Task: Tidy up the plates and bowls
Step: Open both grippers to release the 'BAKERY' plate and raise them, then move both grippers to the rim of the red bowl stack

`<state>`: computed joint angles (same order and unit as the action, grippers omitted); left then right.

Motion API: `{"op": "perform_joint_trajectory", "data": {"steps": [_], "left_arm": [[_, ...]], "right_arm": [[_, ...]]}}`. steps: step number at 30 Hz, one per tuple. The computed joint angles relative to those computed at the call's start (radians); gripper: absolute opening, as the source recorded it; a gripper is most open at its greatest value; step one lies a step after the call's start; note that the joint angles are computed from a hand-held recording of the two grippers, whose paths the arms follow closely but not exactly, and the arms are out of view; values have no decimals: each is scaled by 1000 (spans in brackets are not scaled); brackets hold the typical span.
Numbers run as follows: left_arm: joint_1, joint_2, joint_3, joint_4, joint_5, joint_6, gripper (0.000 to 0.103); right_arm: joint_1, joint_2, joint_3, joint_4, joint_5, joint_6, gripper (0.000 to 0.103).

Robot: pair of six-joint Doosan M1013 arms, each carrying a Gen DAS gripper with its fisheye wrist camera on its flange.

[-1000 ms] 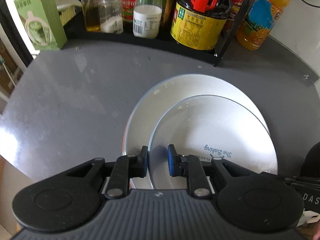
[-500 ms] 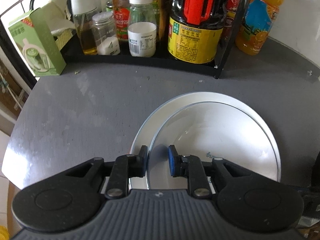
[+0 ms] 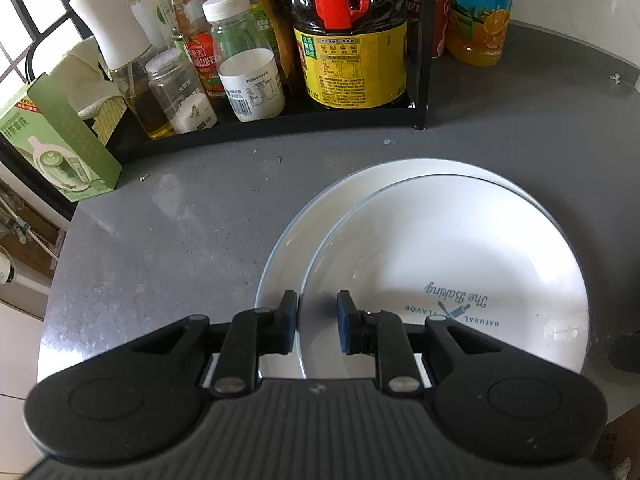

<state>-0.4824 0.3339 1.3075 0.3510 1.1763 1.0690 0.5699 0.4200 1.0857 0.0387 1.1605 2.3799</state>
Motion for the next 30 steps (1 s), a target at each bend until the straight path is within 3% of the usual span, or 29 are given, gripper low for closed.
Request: {"op": "perform_joint_trajectory", "data": {"steps": [4, 6, 9, 11, 13, 17, 20, 30], "left_arm": [[-2, 10, -30, 11, 50, 2, 21], [-7, 14, -45, 22, 81, 1, 23], [-7, 11, -57, 5, 92, 7, 34], [-10, 12, -70, -3, 117, 9, 50], [-15, 13, -81, -5, 138, 5, 56], [-12, 5, -96, -62, 148, 7, 67], [-12, -4, -99, -91, 140, 8, 77], [-46, -20, -120, -85, 137, 48, 87]], "right_arm": [[6, -21, 21, -28, -33, 35, 53], [11, -30, 27, -43, -53, 37, 62], [21, -34, 21, -82, -46, 51, 73], [25, -35, 16, -91, -41, 56, 75], [30, -39, 16, -105, -47, 63, 78], [51, -46, 17, -174, -44, 90, 95], [77, -52, 16, -283, -17, 141, 103], [112, -124, 94, -411, -23, 283, 103]]}}
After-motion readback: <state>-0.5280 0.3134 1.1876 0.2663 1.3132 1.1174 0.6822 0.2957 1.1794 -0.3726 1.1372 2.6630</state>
